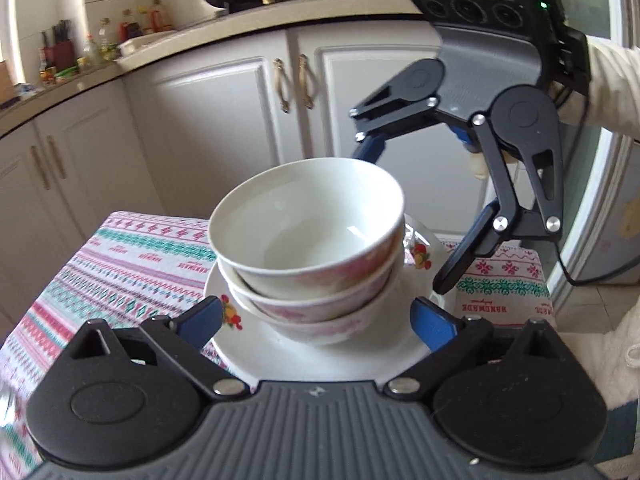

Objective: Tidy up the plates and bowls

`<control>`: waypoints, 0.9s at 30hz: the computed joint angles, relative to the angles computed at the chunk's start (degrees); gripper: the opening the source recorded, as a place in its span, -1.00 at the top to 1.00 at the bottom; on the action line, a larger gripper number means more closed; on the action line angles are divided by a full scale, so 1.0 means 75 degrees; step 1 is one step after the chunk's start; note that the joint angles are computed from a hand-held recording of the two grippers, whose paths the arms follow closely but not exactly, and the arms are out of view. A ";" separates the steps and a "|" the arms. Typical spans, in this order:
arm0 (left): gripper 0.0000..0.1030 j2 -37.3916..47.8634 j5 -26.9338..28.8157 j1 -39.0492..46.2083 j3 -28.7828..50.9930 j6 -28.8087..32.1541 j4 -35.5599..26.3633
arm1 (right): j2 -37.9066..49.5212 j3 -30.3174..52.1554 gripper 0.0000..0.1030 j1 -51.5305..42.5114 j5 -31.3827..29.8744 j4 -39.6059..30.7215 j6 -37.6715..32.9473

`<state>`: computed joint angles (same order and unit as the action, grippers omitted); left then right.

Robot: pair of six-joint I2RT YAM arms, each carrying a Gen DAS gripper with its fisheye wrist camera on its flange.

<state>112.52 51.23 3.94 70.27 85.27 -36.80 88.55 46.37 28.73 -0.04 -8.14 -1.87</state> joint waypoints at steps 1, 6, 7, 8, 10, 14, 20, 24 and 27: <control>-0.94 -0.0298 0.0020 0.0117 -0.0405 -0.0285 0.0407 | -0.0142 -0.0076 -1.00 0.0172 0.0246 -0.0029 0.0249; -0.94 -0.2378 -0.0257 0.0635 -0.3140 -0.3190 0.3771 | -0.0584 -0.0199 -1.00 0.1602 0.2477 -0.0590 0.2395; -0.94 -0.2738 -0.0353 0.0728 -0.3530 -0.3658 0.4154 | -0.0574 -0.0146 -1.00 0.1886 0.2937 -0.0761 0.2956; -0.94 -0.3069 -0.0365 0.0911 -0.3822 -0.4071 0.4317 | -0.0496 -0.0021 -1.00 0.2224 0.3509 -0.1032 0.3706; -0.94 -0.3698 -0.0544 0.1112 -0.4213 -0.4790 0.4399 | -0.0261 0.0349 -1.00 0.2819 0.4395 -0.1738 0.5215; -0.95 -0.5042 -0.1044 0.1488 -0.4758 -0.5866 0.4068 | 0.0313 0.1240 -1.00 0.3762 0.5548 -0.3412 0.8263; -0.95 -0.6164 -0.1253 0.2209 -0.4990 -0.6031 0.2979 | 0.1133 0.2557 -1.00 0.5082 0.6561 -0.5752 1.1019; -0.95 -0.6460 -0.1188 0.2652 -0.5023 -0.5936 0.2350 | 0.1436 0.3035 -1.00 0.5637 0.6851 -0.6756 1.2035; -0.95 -0.6726 -0.1316 0.2737 -0.5164 -0.5912 0.2270 | 0.1694 0.3390 -1.00 0.5822 0.6980 -0.7288 1.2456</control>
